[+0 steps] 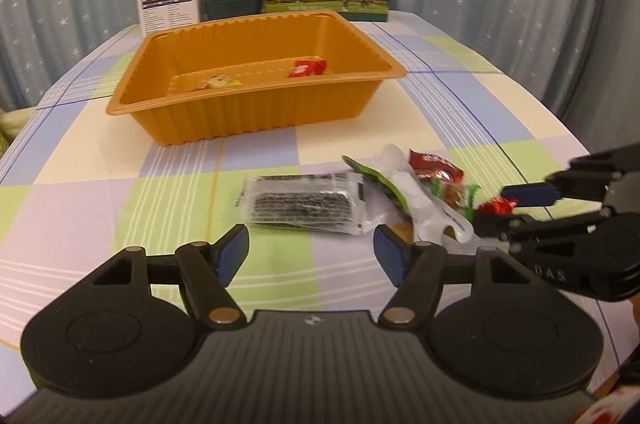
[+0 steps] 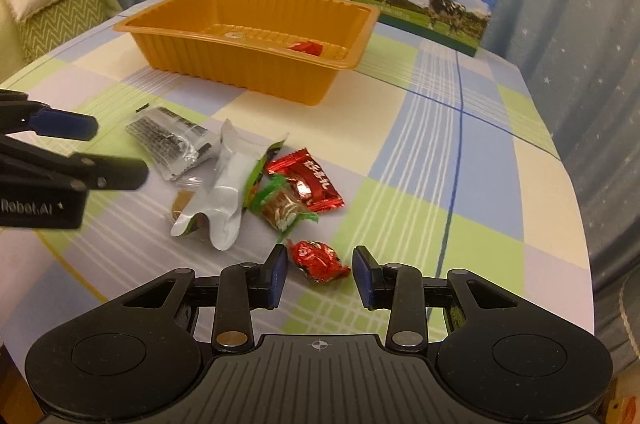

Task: Organize snacks
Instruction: 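Grasp the small red wrapped candy with the right tool while the left tool grasps the clear-wrapped brown candy, then carry the red candy and clear-wrapped candy over the orange tray with both tools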

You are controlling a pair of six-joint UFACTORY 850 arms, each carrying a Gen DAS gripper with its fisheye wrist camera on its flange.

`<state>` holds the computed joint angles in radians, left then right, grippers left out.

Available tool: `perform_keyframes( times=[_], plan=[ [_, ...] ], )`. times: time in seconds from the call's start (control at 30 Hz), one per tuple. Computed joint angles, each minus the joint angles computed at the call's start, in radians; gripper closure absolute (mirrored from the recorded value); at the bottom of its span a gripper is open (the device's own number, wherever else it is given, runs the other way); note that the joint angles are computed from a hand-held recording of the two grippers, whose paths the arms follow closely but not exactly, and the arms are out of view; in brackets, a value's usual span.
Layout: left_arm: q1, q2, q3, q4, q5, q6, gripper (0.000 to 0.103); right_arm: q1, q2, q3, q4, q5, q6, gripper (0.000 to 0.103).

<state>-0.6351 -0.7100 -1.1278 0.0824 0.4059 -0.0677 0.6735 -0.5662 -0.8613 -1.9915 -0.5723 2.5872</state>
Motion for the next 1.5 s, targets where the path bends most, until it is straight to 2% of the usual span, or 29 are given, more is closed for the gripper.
perform_keyframes(
  times=[0.2,0.27,0.3,0.47,0.63,0.83,0.9,0.97,1.03,1.17,1.3,1.5],
  plan=[
    [-0.002,-0.007,-0.005,0.133,-0.003,-0.08,0.04,-0.009,0.021,0.018,-0.006,-0.013,0.095,0.081],
    [-0.004,-0.012,-0.011,0.184,-0.009,-0.105,0.05,-0.018,0.034,0.03,-0.017,-0.017,0.151,0.081],
    [-0.007,-0.015,-0.013,0.19,-0.01,-0.095,0.051,-0.022,0.04,0.035,-0.021,-0.016,0.173,0.081],
    [-0.033,-0.039,-0.034,0.13,-0.018,0.011,0.056,-0.028,0.057,0.047,-0.03,-0.017,0.224,0.081],
    [-0.054,-0.064,-0.058,0.144,-0.014,0.002,0.055,-0.03,0.063,0.051,-0.037,-0.015,0.247,0.081],
    [-0.066,-0.086,-0.083,0.052,-0.007,-0.021,0.055,-0.034,0.065,0.053,-0.052,-0.014,0.268,0.081],
    [-0.069,-0.088,-0.087,0.01,-0.007,0.009,0.06,-0.035,0.064,0.052,-0.053,-0.014,0.271,0.081],
    [-0.07,-0.086,-0.086,0.004,-0.006,0.018,0.075,-0.035,0.063,0.05,-0.053,-0.013,0.273,0.081],
    [-0.072,-0.083,-0.085,-0.019,-0.013,0.045,0.083,-0.034,0.063,0.049,-0.052,-0.014,0.273,0.081],
    [-0.076,-0.067,-0.07,-0.111,-0.033,0.109,0.085,-0.031,0.066,0.05,-0.058,-0.019,0.282,0.081],
    [-0.071,-0.034,-0.039,-0.104,-0.04,0.098,0.085,-0.024,0.069,0.048,-0.068,-0.034,0.292,0.081],
    [-0.062,0.012,0.004,-0.133,0.003,0.114,0.085,-0.012,0.073,0.038,-0.098,-0.047,0.313,0.081]
  ],
)
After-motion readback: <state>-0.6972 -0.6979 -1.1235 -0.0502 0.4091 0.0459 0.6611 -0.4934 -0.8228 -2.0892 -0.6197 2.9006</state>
